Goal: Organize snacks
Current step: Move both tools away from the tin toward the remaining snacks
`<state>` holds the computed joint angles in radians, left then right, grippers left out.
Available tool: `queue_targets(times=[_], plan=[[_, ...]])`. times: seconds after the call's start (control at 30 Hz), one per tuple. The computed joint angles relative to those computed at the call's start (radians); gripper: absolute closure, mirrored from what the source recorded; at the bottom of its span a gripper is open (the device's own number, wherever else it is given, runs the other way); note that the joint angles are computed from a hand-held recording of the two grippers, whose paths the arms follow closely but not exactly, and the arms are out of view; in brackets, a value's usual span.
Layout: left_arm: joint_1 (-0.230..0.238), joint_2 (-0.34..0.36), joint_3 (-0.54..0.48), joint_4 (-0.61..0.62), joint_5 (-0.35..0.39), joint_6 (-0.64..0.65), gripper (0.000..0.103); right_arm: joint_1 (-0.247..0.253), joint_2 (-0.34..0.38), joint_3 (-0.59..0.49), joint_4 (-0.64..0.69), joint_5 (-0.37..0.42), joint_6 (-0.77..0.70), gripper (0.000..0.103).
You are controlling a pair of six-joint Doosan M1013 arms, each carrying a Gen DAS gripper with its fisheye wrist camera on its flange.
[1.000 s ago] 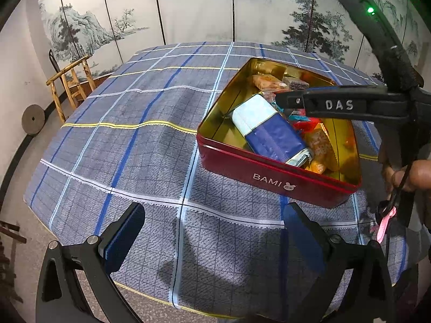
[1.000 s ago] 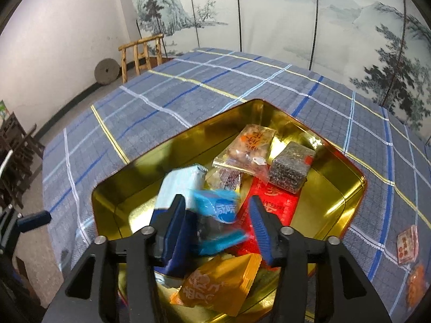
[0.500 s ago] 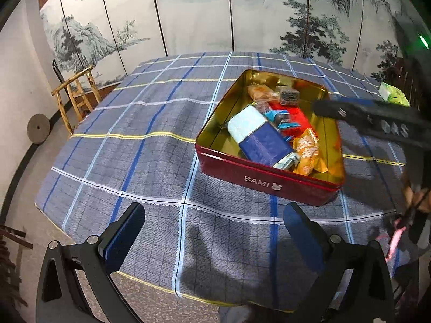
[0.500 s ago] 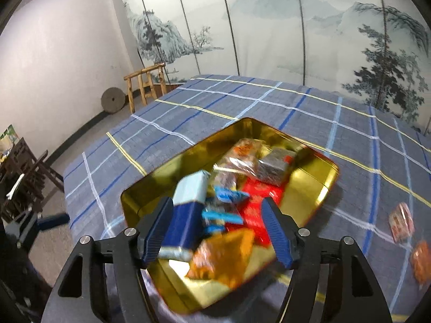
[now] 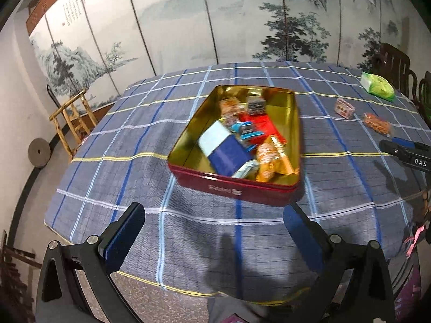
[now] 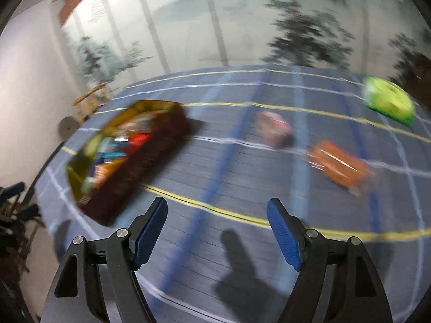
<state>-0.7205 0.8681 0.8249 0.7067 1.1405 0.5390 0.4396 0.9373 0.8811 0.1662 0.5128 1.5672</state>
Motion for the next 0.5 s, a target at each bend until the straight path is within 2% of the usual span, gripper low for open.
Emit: queue_targets(times=[0.13,0.23,0.37,0.5], plan=[[-0.009,0.028,-0.057,-0.010,0.015,0.058,0.001,-0.023,-0.034,0.071,-0.199,-0.028,0.192,0.022],[-0.020,0.058,-0.115,-0.007,0.025,0.118,0.002,-0.039,-0.042,0.089,-0.316,-0.018,0.317,0.018],[-0.030,0.106,-0.210,-0.029,0.035,0.212,0.001,-0.057,-0.041,0.098,-0.419,0.018,0.415,0.016],[-0.024,0.171,-0.354,-0.142,0.042,0.327,0.001,-0.076,-0.036,0.100,-0.450,0.042,0.449,0.014]])
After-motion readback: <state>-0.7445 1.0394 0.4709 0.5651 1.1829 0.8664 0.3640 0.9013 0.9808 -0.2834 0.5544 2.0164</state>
